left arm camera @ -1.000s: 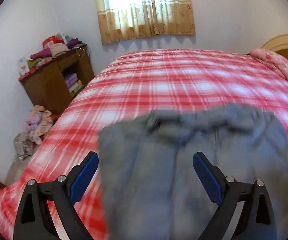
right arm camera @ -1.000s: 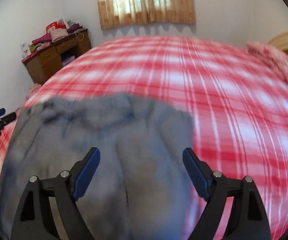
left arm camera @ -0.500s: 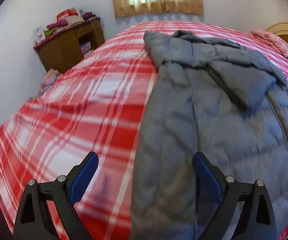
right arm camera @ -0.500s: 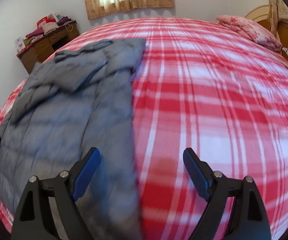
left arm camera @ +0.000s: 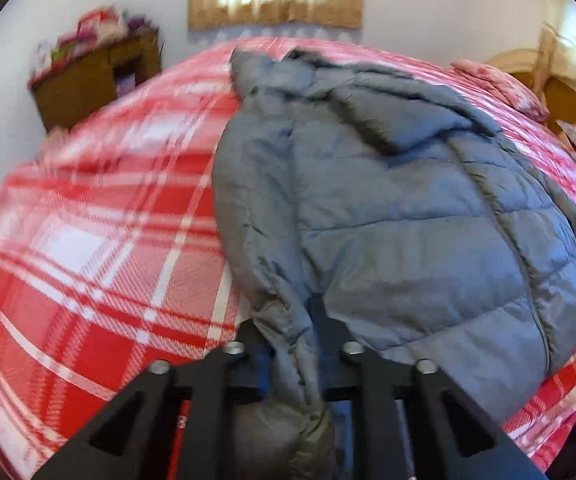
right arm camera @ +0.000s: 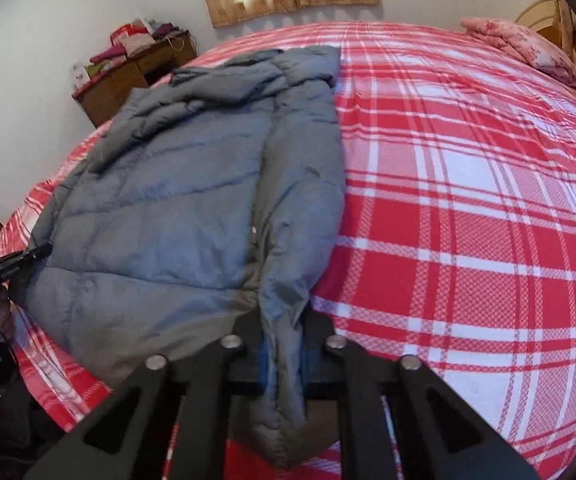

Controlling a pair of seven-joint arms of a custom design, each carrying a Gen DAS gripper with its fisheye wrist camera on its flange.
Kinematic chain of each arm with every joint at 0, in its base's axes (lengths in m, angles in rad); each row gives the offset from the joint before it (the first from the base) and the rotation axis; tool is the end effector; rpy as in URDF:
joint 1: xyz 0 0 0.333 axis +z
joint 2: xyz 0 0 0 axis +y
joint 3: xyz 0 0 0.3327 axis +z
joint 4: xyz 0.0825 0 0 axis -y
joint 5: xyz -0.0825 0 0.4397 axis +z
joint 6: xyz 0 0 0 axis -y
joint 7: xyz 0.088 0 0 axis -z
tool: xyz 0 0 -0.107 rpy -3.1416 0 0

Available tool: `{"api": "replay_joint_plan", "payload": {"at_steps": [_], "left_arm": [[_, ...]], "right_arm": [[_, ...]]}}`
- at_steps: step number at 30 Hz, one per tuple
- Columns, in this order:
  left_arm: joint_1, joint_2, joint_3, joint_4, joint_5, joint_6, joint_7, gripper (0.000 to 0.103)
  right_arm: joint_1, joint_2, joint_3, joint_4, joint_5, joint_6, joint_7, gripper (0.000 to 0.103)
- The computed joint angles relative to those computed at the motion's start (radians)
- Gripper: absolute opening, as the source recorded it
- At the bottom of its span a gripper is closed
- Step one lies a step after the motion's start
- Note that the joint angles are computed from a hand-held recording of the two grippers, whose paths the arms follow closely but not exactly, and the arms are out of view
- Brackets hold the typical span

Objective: Fold large clothes

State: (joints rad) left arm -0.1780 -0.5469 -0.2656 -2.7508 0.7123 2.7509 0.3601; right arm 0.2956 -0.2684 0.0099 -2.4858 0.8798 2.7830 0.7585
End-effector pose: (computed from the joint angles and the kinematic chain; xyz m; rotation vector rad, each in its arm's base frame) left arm 0.3778 -0.2021 0.4018 -1.9253 1.6263 -0.6279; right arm 0.5004 0.1216 0.4205 -1.9984 1.3685 -0.2318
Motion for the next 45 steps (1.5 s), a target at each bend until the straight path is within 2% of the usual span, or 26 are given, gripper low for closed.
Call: {"api": "replay_joint_plan", "payload": {"at_steps": [2, 3, 6, 7, 11, 13, 15, 16, 18, 20, 21, 23, 24, 25, 30, 35, 36, 37, 38, 39, 40, 41, 42, 43, 44, 45], "left_arm": [[0.017, -0.058, -0.048, -0.008, 0.052, -0.003, -0.039, 0.009], [0.01, -0.101, -0.054, -0.017, 0.062, -0.001, -0.05, 0.009], [-0.042, -0.213, -0.019, -0.043, 0.035, 0.008, -0.03, 0.008], [-0.049, -0.245, -0.02, -0.044, 0.03, 0.001, -0.023, 0.005], [-0.099, -0.386, -0.003, -0.039, -0.007, -0.006, 0.022, 0.004], [-0.097, -0.43, -0.005, -0.017, -0.015, -0.01, 0.041, 0.004], [-0.057, -0.421, -0.024, 0.023, 0.008, -0.014, 0.066, 0.004], [-0.036, -0.404, -0.026, 0.036, 0.022, 0.002, 0.077, 0.004], [0.052, -0.326, -0.056, 0.085, 0.072, 0.031, 0.075, 0.004], [0.138, -0.207, -0.062, 0.137, 0.117, 0.097, 0.055, 0.004], [0.19, -0.139, -0.079, 0.175, 0.143, 0.105, 0.037, 0.004], [0.277, -0.019, -0.105, 0.242, 0.211, 0.133, -0.017, 0.005], [0.329, 0.049, -0.136, 0.293, 0.27, 0.11, -0.051, 0.005], [0.345, 0.092, -0.14, 0.319, 0.297, 0.095, -0.071, 0.008], [0.329, 0.291, -0.061, 0.44, 0.306, 0.091, -0.1, 0.013], [0.307, 0.355, -0.008, 0.507, 0.385, 0.104, -0.204, 0.018], [0.305, 0.358, -0.007, 0.519, 0.421, 0.084, -0.248, 0.02], [0.294, 0.366, -0.006, 0.537, 0.438, 0.043, -0.263, 0.026], [0.285, 0.37, -0.015, 0.553, 0.472, -0.027, -0.292, 0.043], [0.274, 0.367, -0.021, 0.559, 0.506, -0.088, -0.322, 0.054], [0.266, 0.361, -0.032, 0.564, 0.565, -0.159, -0.376, 0.075], [0.259, 0.355, -0.035, 0.562, 0.617, -0.198, -0.424, 0.085], [0.248, 0.347, -0.046, 0.559, 0.67, -0.268, -0.478, 0.088], [0.235, 0.346, -0.047, 0.562, 0.686, -0.314, -0.494, 0.088], [0.221, 0.348, -0.047, 0.566, 0.693, -0.354, -0.495, 0.088], [0.205, 0.352, -0.048, 0.573, 0.691, -0.404, -0.484, 0.088]], "right_arm": [[0.035, -0.036, -0.037, -0.008, 0.116, 0.004, -0.092, 0.009], [0.044, -0.058, -0.048, -0.015, 0.161, 0.006, -0.124, 0.008], [0.053, -0.15, -0.08, -0.034, 0.258, -0.016, -0.2, 0.008], [0.054, -0.187, -0.088, -0.041, 0.281, -0.023, -0.222, 0.007], [0.06, -0.312, -0.118, -0.043, 0.353, -0.057, -0.275, 0.007], [0.07, -0.347, -0.122, -0.033, 0.393, -0.037, -0.315, 0.007], [0.085, -0.341, -0.128, 0.003, 0.442, -0.005, -0.365, 0.007], [0.098, -0.31, -0.137, 0.037, 0.478, 0.008, -0.406, 0.007], [0.112, -0.188, -0.146, 0.144, 0.558, 0.032, -0.483, 0.007], [0.094, -0.064, -0.145, 0.245, 0.588, 0.011, -0.483, 0.007], [0.084, 0.001, -0.134, 0.298, 0.599, 0.021, -0.487, 0.007], [0.059, 0.14, -0.113, 0.411, 0.582, 0.021, -0.423, 0.007], [0.047, 0.217, -0.096, 0.476, 0.555, 0.037, -0.388, 0.007], [0.035, 0.268, -0.083, 0.519, 0.536, 0.048, -0.363, 0.007], [-0.02, 0.457, -0.044, 0.676, 0.354, 0.06, -0.157, 0.007], [-0.04, 0.593, -0.032, 0.796, 0.154, 0.052, 0.033, 0.009], [-0.038, 0.618, -0.036, 0.822, 0.103, 0.043, 0.074, 0.009], [-0.036, 0.637, -0.036, 0.84, 0.07, 0.054, 0.102, 0.009], [-0.037, 0.65, -0.032, 0.853, 0.047, 0.066, 0.126, 0.01], [-0.034, 0.667, -0.035, 0.873, 0.012, 0.066, 0.165, 0.015], [-0.038, 0.684, -0.034, 0.896, -0.017, 0.047, 0.196, 0.023], [-0.042, 0.699, -0.032, 0.917, -0.041, 0.034, 0.227, 0.029], [-0.039, 0.713, -0.033, 0.93, -0.068, 0.052, 0.257, 0.046], [-0.038, 0.714, -0.029, 0.929, -0.081, 0.088, 0.276, 0.076], [-0.06, 0.713, 0.005, 0.925, -0.053, 0.135, 0.255, 0.087], [-0.089, 0.709, 0.046, 0.923, -0.015, 0.171, 0.219, 0.092]]}}
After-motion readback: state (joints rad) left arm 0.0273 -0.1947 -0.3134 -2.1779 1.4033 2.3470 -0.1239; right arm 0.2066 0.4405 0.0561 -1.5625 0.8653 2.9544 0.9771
